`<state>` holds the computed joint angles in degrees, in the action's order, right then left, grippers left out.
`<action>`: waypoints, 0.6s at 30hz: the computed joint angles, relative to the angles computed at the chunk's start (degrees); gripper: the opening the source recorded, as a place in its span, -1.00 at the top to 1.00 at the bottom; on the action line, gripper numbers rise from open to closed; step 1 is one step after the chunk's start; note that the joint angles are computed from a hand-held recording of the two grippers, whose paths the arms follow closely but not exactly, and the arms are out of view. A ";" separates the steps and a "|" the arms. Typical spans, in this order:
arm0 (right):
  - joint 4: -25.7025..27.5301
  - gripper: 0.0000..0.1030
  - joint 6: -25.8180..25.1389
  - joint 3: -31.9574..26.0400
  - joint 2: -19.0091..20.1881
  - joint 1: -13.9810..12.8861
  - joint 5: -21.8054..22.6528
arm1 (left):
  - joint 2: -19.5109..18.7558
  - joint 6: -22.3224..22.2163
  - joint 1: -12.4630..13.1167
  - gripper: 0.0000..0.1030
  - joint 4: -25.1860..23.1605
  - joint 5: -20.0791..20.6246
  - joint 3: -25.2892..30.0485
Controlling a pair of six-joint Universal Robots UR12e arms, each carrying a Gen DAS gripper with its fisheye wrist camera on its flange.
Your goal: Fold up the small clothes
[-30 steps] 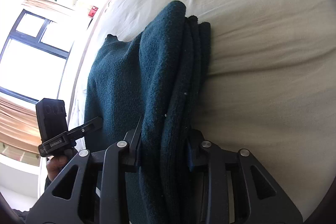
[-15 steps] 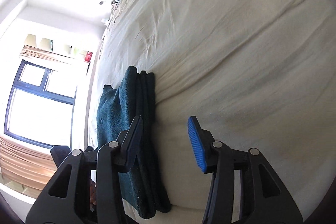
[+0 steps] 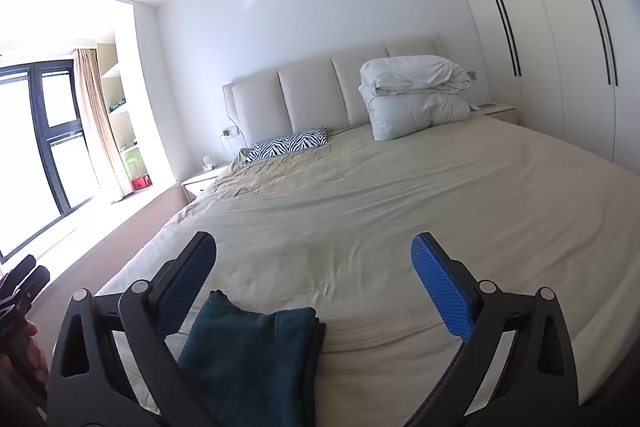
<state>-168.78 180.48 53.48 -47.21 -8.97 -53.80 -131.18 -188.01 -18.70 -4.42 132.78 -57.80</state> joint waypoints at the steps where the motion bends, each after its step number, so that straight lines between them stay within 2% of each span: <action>1: -2.93 -1.00 0.81 0.87 -0.62 0.00 -0.83 | 0.25 -0.41 -0.03 -1.00 -1.50 0.08 0.33; 2: -5.12 -1.00 1.55 2.12 -1.90 -0.41 -0.78 | 0.49 -0.70 -0.01 -1.00 -3.11 -0.24 0.53; 4: -4.97 -1.00 1.06 3.24 -3.40 -0.84 0.43 | 0.24 -0.66 -0.34 -1.00 -6.17 1.34 1.38; 6: -1.31 -1.00 -1.13 4.64 -5.07 -1.28 2.29 | 0.37 -3.47 -0.72 -1.00 -10.80 2.65 1.11; 7: 1.97 -1.00 -3.55 5.43 -5.93 -1.16 1.92 | 0.75 -5.85 -0.54 -1.00 -13.59 1.34 0.69; 10: 12.38 -1.00 -10.00 7.77 -7.72 -0.50 -0.46 | 1.29 -13.07 -0.16 -1.00 -22.01 -2.32 -0.11; 13: 21.51 -1.00 -14.71 8.71 -7.99 0.85 -5.01 | 0.65 -19.50 0.32 -1.00 -34.28 -5.79 1.37; 15: 23.80 -1.00 -17.09 9.43 -7.59 1.87 -8.27 | 0.43 -24.78 0.89 -1.00 -40.70 -9.71 1.87; 18: 23.76 -1.00 -19.90 10.25 -6.69 3.38 -13.87 | 0.14 -28.37 1.37 -1.00 -45.13 -13.65 1.90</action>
<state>-145.03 160.58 63.73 -53.90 -5.59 -67.68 -131.04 -216.38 -17.33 -49.55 119.12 -55.90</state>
